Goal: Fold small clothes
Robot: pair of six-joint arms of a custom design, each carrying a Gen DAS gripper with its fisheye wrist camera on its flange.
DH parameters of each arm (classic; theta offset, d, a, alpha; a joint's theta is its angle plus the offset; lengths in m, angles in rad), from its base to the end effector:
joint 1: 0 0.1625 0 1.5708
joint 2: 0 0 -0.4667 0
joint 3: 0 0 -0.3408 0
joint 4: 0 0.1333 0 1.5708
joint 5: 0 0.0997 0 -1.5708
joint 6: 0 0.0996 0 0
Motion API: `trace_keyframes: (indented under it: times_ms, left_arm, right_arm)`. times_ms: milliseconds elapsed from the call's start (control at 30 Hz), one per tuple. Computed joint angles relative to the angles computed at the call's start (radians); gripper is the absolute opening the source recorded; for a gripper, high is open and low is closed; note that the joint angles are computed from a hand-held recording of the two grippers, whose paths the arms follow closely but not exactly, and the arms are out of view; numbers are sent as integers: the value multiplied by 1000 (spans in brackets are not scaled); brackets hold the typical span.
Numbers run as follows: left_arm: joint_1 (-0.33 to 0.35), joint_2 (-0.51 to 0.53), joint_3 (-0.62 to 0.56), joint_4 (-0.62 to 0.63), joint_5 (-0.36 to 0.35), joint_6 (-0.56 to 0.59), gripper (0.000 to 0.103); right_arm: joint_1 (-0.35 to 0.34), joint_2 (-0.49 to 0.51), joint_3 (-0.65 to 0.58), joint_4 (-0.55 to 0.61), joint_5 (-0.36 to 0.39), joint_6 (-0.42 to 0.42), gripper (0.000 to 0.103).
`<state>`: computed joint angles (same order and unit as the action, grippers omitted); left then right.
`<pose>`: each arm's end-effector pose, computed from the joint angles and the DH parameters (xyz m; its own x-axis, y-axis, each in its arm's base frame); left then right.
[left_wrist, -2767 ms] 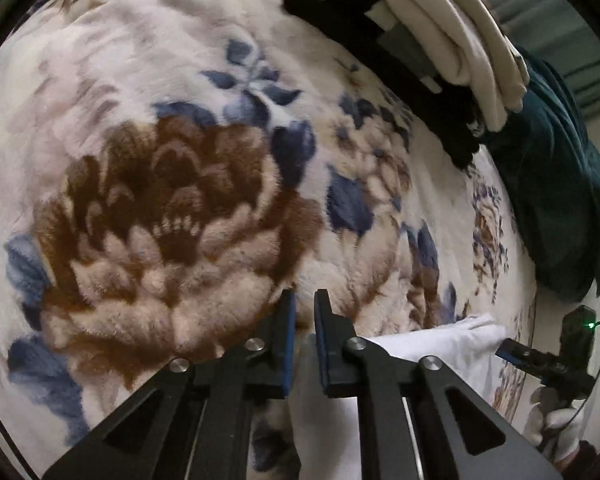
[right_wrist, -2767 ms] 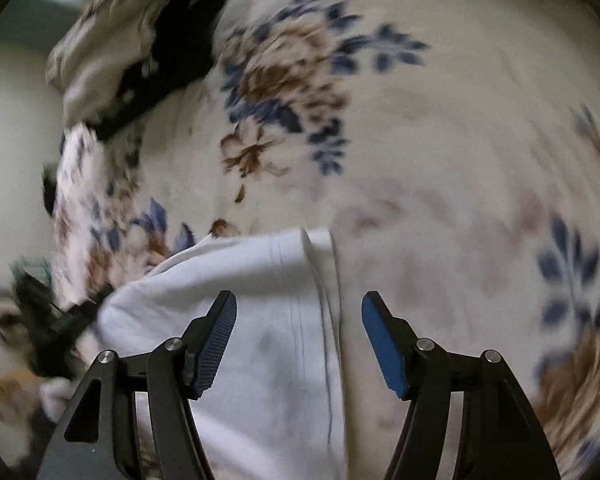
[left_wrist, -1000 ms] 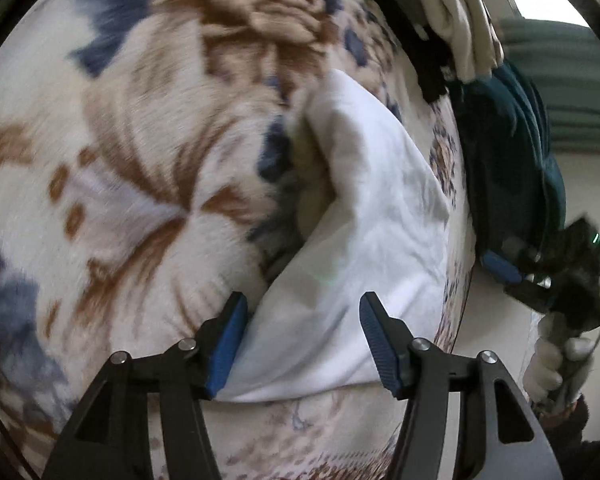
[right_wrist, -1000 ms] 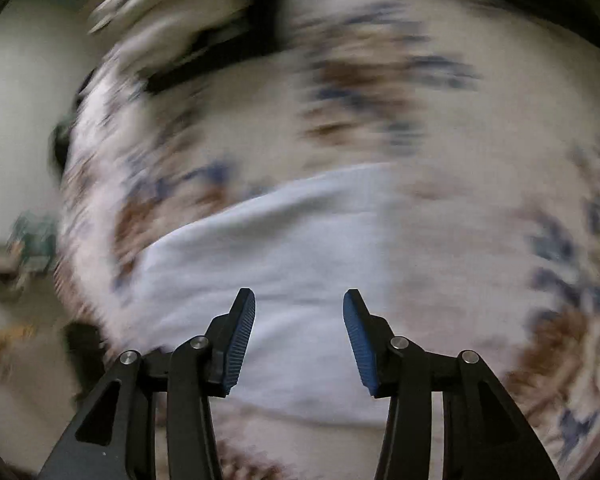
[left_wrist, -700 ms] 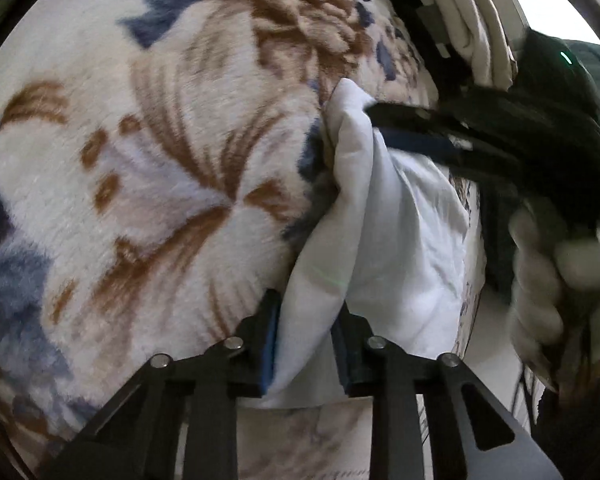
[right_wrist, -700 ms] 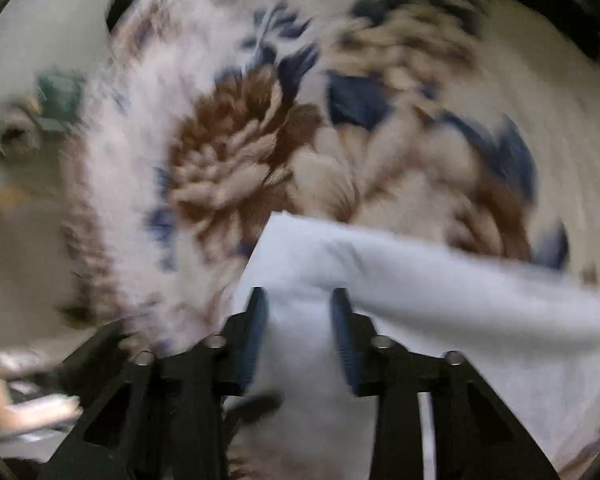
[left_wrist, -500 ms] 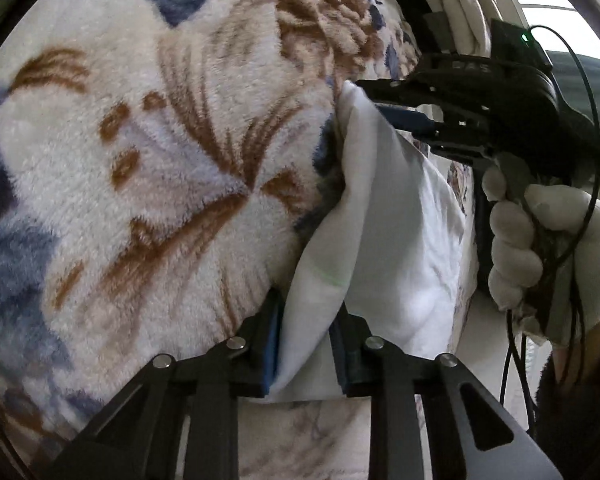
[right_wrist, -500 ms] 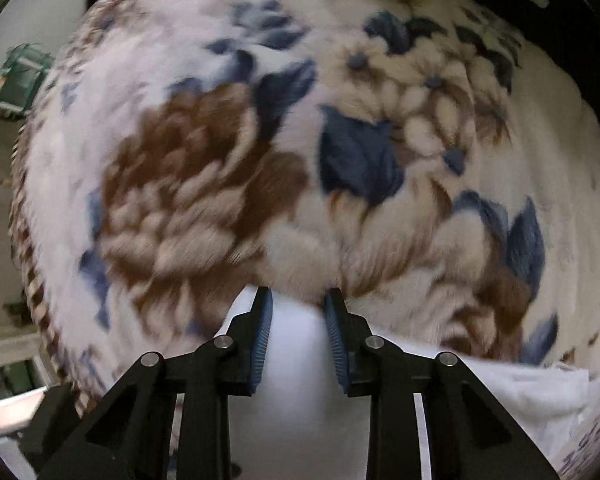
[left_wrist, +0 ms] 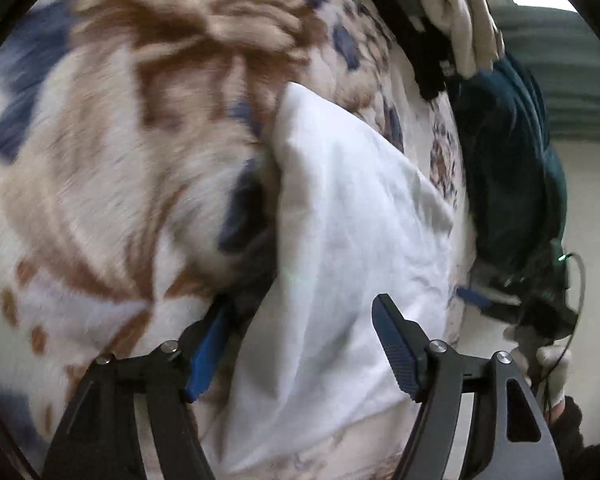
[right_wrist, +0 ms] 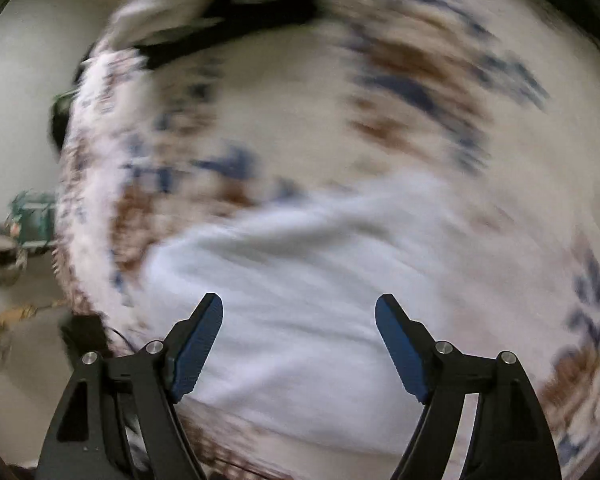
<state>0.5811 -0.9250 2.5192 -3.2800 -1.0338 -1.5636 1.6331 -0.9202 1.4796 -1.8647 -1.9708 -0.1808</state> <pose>-0.2180 -0.3636 0.1209 -0.8341 -0.5404 0.1111 -0.5148 0.6899 -0.5090 0.1344 -0.6365 0.2383 -0.8872 -0.3299 0.3225 -0.2233 0.9187 0.3257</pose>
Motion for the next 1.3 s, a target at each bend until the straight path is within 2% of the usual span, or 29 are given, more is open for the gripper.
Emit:
trace_keyframes:
  times_ms: [67, 133, 233, 300, 333, 367, 400, 433, 467, 600, 733, 833, 933, 1100, 1133, 1300]
  left_arm:
    - [2, 7, -19, 21, -3, 29, 71]
    - [4, 5, -27, 38, -5, 40, 71]
    - [27, 20, -58, 29, -2, 86, 71]
    - [35, 30, -84, 33, 19, 109, 71]
    - [29, 31, -83, 26, 31, 113, 61]
    - [26, 29, -90, 43, 43, 124, 27]
    - [29, 23, -110, 85, 45, 139, 13]
    - [27, 23, -130, 115, 53, 166, 10]
    - [20, 17, -149, 164, 72, 178, 9]
    - [6, -12, -204, 267, 96, 223, 8]
    - [0, -55, -264, 347, 122, 293, 8]
    - [0, -109, -301, 391, 145, 352, 8]
    - [18, -161, -386, 479, 159, 440, 8]
    - [77, -204, -615, 634, 185, 647, 7]
    - [101, -204, -675, 656, 172, 700, 7]
    - [210, -124, -1042, 804, 146, 958, 7]
  right_arm:
    - [-73, -19, -3, 20, -11, 9, 81]
    - [-153, -24, -10, 61, 35, 27, 81]
    - [-260, -24, 10, 90, 215, 37, 81]
    - [-297, -32, 61, 34, 320, 18, 83]
    - [-306, -32, 76, 12, 346, 4, 83]
    - [-312, -35, 95, -23, 375, -6, 80]
    - [-319, -38, 110, -43, 414, -17, 62]
    - [-314, -36, 117, -49, 417, -17, 46]
    - [-308, -33, 122, -51, 409, -18, 24]
    - [-290, -61, 161, -95, 401, -20, 20]
    - [-259, -102, 132, -70, 418, -33, 19]
    - [-222, -126, 131, -83, 443, -37, 19]
    - [-177, -145, 109, -101, 485, -20, 19]
    - [-74, -121, -5, -119, 537, 48, 19]
    - [-51, -103, -42, -119, 545, 68, 19]
    - [71, 55, -330, -120, 542, 175, 19]
